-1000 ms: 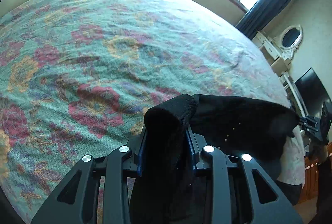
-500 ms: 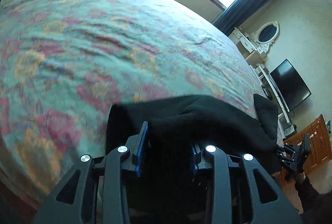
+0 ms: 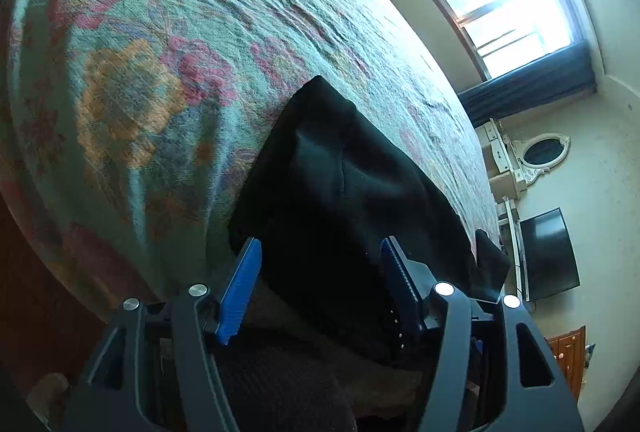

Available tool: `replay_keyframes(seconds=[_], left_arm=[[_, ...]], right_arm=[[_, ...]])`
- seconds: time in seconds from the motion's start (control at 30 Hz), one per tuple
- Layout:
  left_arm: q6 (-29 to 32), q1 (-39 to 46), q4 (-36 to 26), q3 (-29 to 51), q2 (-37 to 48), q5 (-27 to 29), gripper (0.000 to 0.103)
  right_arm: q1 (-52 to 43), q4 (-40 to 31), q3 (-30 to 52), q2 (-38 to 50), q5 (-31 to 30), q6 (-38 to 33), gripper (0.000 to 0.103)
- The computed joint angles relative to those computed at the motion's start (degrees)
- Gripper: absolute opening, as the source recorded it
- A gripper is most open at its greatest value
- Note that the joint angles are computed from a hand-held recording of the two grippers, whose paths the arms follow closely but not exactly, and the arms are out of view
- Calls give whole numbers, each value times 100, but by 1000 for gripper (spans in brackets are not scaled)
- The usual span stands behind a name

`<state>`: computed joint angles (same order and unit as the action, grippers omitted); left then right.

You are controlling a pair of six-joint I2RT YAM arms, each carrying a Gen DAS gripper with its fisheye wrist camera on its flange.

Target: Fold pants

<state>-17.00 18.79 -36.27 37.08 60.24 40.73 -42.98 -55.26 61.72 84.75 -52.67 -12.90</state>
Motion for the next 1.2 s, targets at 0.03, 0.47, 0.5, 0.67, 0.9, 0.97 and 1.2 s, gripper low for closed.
replay_keyframes(seconds=[0.03,0.47,0.5,0.67,0.9,0.97,1.2], left_arm=[[-237,-161,219,-49,48,-133,62],[-1853,-637,1311,-133,568,-873,25],[-1843,-577,1253,-182,480,-837,24],[-1844,-507,1142,-216,364,-840,23],[-2026,-745,1380,-275,422,-994,23],[-2002,-880,1339,-223,429,-1171,23],[-2117,-995,1138,-21,399,-1234,22]], right_arm=[[-8,155,-107,-41,-92,254,70],[-354,965,-577,-157,-483,1001,72],[-393,973,-595,-189,-465,1040,72],[-596,1314,-809,-681,-55,1579,72],[-364,1462,-643,-440,661,1600,72],[-157,1814,-746,-449,949,1753,71],[-334,1824,-581,-476,762,1529,12]])
